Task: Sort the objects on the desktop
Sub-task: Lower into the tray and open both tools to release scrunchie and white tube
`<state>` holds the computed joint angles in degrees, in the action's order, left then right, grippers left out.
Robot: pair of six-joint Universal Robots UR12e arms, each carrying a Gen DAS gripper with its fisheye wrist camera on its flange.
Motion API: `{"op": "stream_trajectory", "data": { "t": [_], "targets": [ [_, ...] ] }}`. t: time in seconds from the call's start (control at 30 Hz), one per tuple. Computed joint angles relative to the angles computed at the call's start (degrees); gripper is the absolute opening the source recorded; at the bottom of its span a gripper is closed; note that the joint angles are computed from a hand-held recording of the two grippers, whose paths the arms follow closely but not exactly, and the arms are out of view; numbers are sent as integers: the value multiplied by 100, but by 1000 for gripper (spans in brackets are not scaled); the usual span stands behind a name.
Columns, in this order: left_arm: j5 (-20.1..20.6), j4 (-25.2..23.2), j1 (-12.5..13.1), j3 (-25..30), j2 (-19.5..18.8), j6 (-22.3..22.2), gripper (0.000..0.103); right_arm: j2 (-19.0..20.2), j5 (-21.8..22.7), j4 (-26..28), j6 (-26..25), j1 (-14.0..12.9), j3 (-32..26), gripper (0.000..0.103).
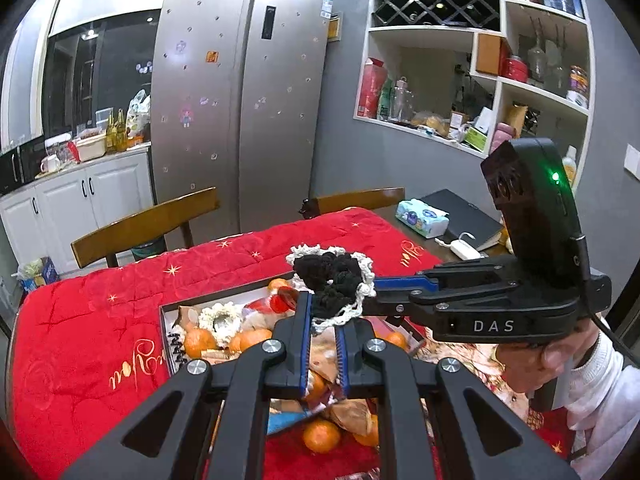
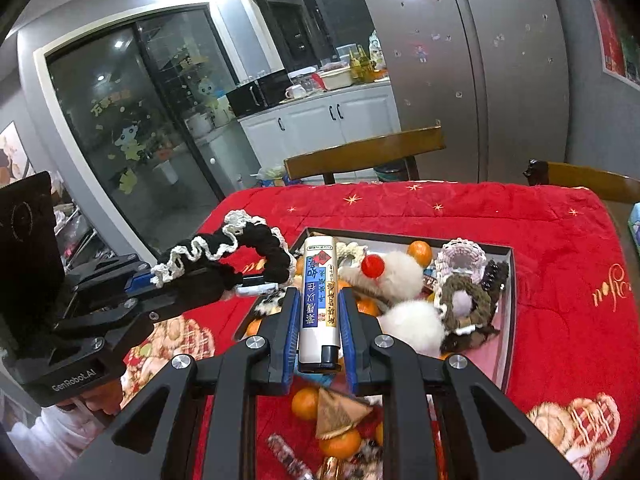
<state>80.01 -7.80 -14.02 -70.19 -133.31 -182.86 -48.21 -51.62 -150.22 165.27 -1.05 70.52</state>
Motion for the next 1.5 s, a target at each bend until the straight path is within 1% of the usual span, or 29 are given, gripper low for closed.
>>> {"op": "stream_trajectory", "data": {
  "t": [0.07, 0.17, 0.23, 0.27, 0.33, 0.43, 0.47, 0.53, 0.57, 0.6, 0.67, 0.7, 0.73, 0.77, 0.83, 0.97, 1.07, 1.23, 1.33, 1.5],
  "targets": [
    [-46, -57, 39, 131, -95, -55, 11, 129, 10, 106, 43, 3, -185, 18],
    [-7, -135, 84, 369, -275, -129, 11, 351, -43, 272, 173, 13, -520, 18],
    [102, -100, 101, 514, -406, -207, 11, 422, -178, 219, 278, 34, -615, 18],
    [128, -67, 110, 563, -455, -249, 11, 466, -155, 149, 296, 40, -660, 18],
    [32, -42, 144, 693, -581, -384, 11, 544, -130, 65, 363, 56, -752, 18],
    [222, 28, 128, 839, -742, -379, 11, 670, -80, -37, 461, 63, -898, 18],
    [241, 19, 129, 878, -787, -377, 11, 693, -87, -109, 477, 70, -914, 18],
    [239, 35, 144, 932, -867, -424, 11, 726, -177, -438, 509, 73, -876, 18],
    [268, 24, 146, 955, -897, -437, 11, 724, -350, -550, 445, 98, -852, 18],
    [278, -100, 150, 995, -925, -397, 11, 715, -541, -674, 337, 124, -812, 18],
    [264, -94, 168, 983, -956, -405, 11, 728, -845, -1125, 169, 166, -716, 18],
    [263, -144, 175, 985, -971, -349, 11, 737, -937, -1173, 82, 180, -711, 18],
    [314, -221, 175, 996, -989, -295, 11, 749, -998, -1157, 32, 188, -725, 18],
    [349, -244, 179, 1003, -1006, -300, 11, 772, -940, -1044, 70, 174, -771, 18],
    [257, -382, 216, 1017, -1034, -369, 11, 797, -838, -843, 78, 159, -839, 18],
    [226, -460, 253, 1022, -1072, -508, 11, 813, -909, -866, 36, 163, -823, 18],
    [136, -527, 272, 1025, -1087, -577, 11, 828, -812, -725, 3, 161, -844, 18],
    [148, -679, 272, 1099, -1150, -603, 11, 854, -904, -567, -90, 189, -866, 18],
    [191, -781, 274, 1136, -1184, -657, 11, 923, -1041, -247, -24, 203, -998, 18],
    [350, -980, 269, 1202, -1244, -760, 12, 1067, -946, 408, 197, 157, -1265, 18]
  ]
}}
